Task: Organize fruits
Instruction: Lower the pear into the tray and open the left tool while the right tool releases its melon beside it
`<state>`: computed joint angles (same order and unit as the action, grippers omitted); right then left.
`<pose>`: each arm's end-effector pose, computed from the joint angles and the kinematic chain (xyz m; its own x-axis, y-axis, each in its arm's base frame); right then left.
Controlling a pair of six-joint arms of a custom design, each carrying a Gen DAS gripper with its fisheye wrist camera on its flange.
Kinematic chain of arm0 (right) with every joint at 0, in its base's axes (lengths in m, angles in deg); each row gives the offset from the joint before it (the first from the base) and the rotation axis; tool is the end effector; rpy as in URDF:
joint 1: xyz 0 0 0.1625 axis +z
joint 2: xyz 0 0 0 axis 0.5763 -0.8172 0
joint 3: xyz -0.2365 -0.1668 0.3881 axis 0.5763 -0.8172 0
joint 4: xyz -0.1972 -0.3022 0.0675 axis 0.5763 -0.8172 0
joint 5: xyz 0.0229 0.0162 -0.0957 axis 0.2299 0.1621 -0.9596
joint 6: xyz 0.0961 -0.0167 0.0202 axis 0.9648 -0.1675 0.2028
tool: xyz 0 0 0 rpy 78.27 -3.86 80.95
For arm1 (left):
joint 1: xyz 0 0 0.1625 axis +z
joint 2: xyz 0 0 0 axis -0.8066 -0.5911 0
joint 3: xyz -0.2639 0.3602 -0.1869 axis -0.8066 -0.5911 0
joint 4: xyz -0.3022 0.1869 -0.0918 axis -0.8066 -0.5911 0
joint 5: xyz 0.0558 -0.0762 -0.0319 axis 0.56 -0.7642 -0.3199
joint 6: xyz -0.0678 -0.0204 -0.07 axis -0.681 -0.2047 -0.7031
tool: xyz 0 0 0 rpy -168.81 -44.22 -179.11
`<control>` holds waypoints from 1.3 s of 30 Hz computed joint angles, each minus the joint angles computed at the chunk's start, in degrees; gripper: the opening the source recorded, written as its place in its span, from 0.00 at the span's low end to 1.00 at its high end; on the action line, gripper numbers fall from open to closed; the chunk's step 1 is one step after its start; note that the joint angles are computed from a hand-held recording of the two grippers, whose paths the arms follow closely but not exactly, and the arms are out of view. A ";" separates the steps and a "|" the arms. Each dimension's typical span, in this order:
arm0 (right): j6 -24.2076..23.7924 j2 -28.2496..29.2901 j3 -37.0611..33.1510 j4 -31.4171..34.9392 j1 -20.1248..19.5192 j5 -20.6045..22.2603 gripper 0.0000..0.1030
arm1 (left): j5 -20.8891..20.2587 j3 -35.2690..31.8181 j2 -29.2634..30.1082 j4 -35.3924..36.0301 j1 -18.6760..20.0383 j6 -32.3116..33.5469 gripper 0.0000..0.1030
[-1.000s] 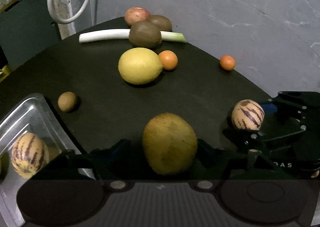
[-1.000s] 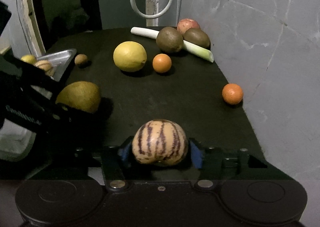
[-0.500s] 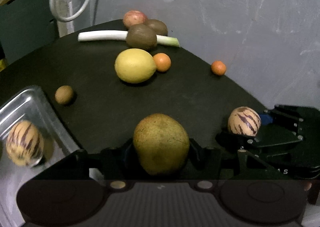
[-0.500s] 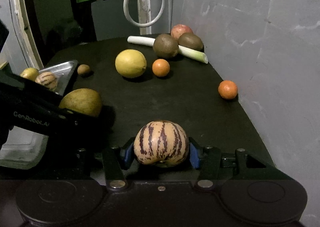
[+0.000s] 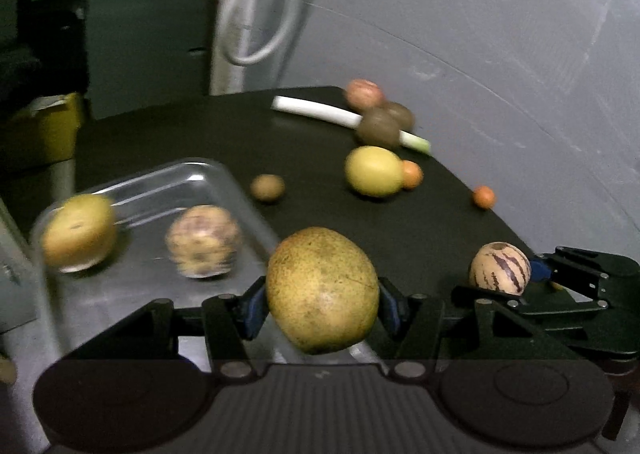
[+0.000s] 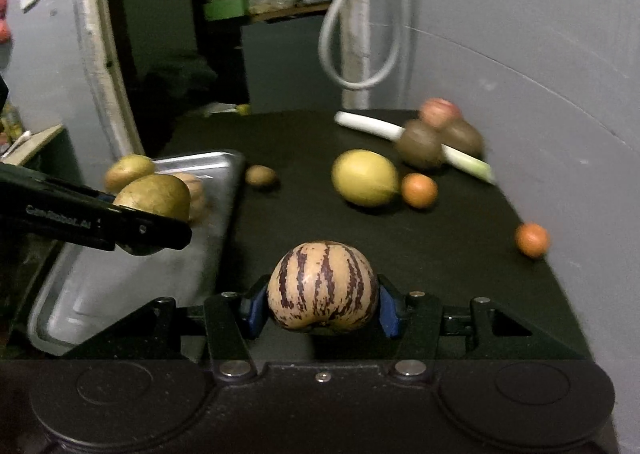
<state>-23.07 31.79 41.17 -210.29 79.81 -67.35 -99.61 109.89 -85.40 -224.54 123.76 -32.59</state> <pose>0.4000 -0.6363 0.0121 -0.6055 -0.5691 0.5563 -0.7792 0.5660 -0.2692 -0.0256 -0.6403 0.3739 -0.8409 -0.0259 -0.5406 0.3480 0.7391 -0.5768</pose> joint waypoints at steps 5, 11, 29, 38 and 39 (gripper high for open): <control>0.87 2.94 -3.91 2.76 1.81 2.39 0.53 | 2.65 1.21 -2.81 -0.22 1.30 -0.85 0.58; 2.19 7.29 -9.70 6.91 3.69 3.58 0.53 | 3.62 0.67 -5.02 0.85 3.81 -0.78 0.58; 1.56 16.42 -21.43 13.30 5.63 -1.89 0.53 | -2.70 -5.73 -5.04 7.20 10.55 4.96 0.58; -0.22 17.56 -22.25 12.71 5.94 -2.96 0.54 | -3.93 -5.84 -4.95 8.13 11.22 6.31 0.58; -0.29 17.53 -22.15 12.66 5.91 -2.91 0.54 | -3.85 -5.85 -4.85 8.03 11.19 6.52 0.58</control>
<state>-23.36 49.32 19.01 -197.63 85.73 -70.26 -103.47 104.03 -90.25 -216.50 134.95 -26.06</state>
